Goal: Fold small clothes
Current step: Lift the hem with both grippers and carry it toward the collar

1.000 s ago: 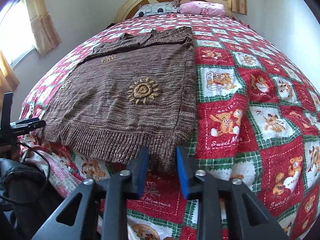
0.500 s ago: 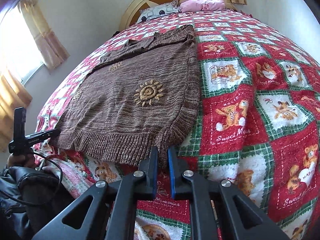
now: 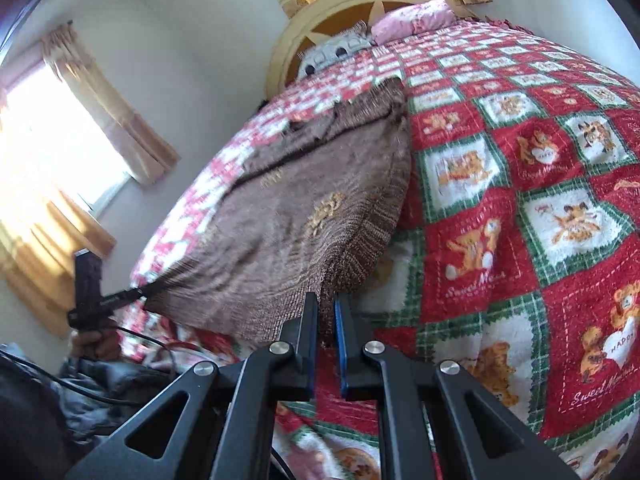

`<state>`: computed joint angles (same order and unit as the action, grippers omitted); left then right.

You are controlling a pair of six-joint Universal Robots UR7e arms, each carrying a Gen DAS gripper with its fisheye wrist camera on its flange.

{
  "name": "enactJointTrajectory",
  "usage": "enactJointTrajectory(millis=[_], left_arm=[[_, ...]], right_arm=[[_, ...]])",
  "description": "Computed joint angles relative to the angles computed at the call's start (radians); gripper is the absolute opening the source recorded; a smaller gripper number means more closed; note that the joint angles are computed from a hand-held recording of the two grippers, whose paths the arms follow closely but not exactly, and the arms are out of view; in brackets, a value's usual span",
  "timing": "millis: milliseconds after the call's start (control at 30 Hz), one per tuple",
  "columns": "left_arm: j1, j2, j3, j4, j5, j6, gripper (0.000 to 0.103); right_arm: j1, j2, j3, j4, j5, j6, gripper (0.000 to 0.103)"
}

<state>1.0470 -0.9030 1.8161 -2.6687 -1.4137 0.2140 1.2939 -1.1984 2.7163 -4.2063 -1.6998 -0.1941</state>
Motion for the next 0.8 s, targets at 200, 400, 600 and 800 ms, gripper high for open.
enactJointTrajectory(millis=[200,400,600,800], left_arm=[[0.01,-0.004,-0.008,0.004,-0.023,0.002,0.008],[0.015,-0.004,-0.022,-0.013,-0.05,0.01,0.008],[0.012,0.03,-0.084,0.001,-0.065,0.0,0.008],[-0.002,0.064,-0.143,-0.001,-0.072,0.007,0.008]], right_arm=[[-0.009,-0.013,0.001,0.005,0.015,0.003,0.007],[-0.013,-0.043,0.005,0.0,0.056,0.001,0.007],[-0.011,-0.087,-0.015,0.047,0.078,0.013,0.007],[0.03,-0.127,-0.07,0.12,0.048,0.0,0.007]])
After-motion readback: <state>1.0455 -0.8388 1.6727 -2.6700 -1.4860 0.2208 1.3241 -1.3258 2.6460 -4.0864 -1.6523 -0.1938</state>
